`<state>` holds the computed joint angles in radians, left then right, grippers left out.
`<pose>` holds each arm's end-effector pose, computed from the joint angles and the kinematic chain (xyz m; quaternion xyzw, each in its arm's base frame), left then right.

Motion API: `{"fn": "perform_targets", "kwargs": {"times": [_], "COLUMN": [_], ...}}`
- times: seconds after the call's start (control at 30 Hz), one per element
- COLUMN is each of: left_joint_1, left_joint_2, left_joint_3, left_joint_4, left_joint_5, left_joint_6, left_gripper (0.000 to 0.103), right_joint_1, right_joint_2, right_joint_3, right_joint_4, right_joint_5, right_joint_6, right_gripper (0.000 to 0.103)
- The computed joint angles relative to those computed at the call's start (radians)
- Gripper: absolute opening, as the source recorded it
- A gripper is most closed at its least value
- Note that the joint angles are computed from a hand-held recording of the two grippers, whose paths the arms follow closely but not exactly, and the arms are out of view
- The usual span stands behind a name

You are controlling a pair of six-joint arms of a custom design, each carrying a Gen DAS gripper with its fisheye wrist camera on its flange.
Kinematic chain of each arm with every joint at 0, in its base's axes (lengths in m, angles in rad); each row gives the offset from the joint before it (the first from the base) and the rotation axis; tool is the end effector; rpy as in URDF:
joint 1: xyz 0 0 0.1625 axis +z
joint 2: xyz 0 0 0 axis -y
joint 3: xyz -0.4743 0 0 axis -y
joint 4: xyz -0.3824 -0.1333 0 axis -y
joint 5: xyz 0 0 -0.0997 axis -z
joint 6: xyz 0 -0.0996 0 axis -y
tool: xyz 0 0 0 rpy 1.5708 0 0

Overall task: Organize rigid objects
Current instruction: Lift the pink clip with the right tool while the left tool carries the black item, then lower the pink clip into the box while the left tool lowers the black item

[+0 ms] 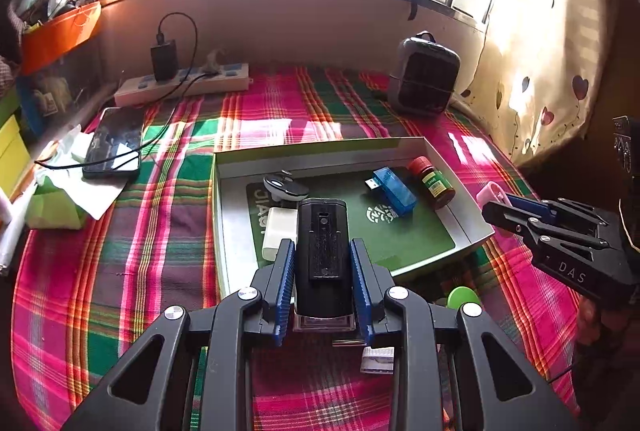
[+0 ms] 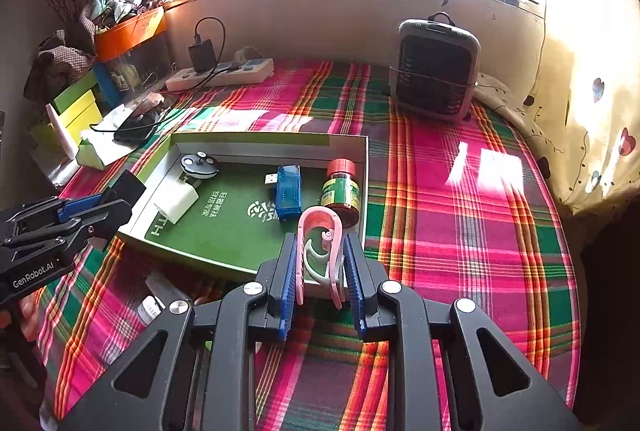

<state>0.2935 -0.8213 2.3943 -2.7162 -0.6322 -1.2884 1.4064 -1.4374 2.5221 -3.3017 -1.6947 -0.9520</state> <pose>-0.3102 -0.3169 0.0324 0.0911 0.8721 -0.3700 0.3070 0.0570 -0.3955 0.2756 0.3450 -0.8815 0.2377 0.2176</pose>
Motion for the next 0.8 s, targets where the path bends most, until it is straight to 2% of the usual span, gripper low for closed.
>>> {"fn": "perform_targets", "kwargs": {"times": [0.4,0.8], "left_joint_1": [0.078,0.136], "left_joint_2": [0.043,0.08], "left_joint_3": [-0.038,-0.078], "left_joint_4": [-0.145,-0.191], "left_joint_5": [-0.021,-0.036], "left_joint_6": [0.149,0.233], "left_gripper": [0.026,0.026], "right_joint_1": [0.036,0.044], "right_joint_2": [0.092,0.15], "right_joint_3": [-0.067,-0.104], "right_joint_4": [0.033,0.061], "right_joint_5": [-0.04,-0.068], "right_joint_6": [0.035,0.058], "right_gripper": [0.024,0.024]}}
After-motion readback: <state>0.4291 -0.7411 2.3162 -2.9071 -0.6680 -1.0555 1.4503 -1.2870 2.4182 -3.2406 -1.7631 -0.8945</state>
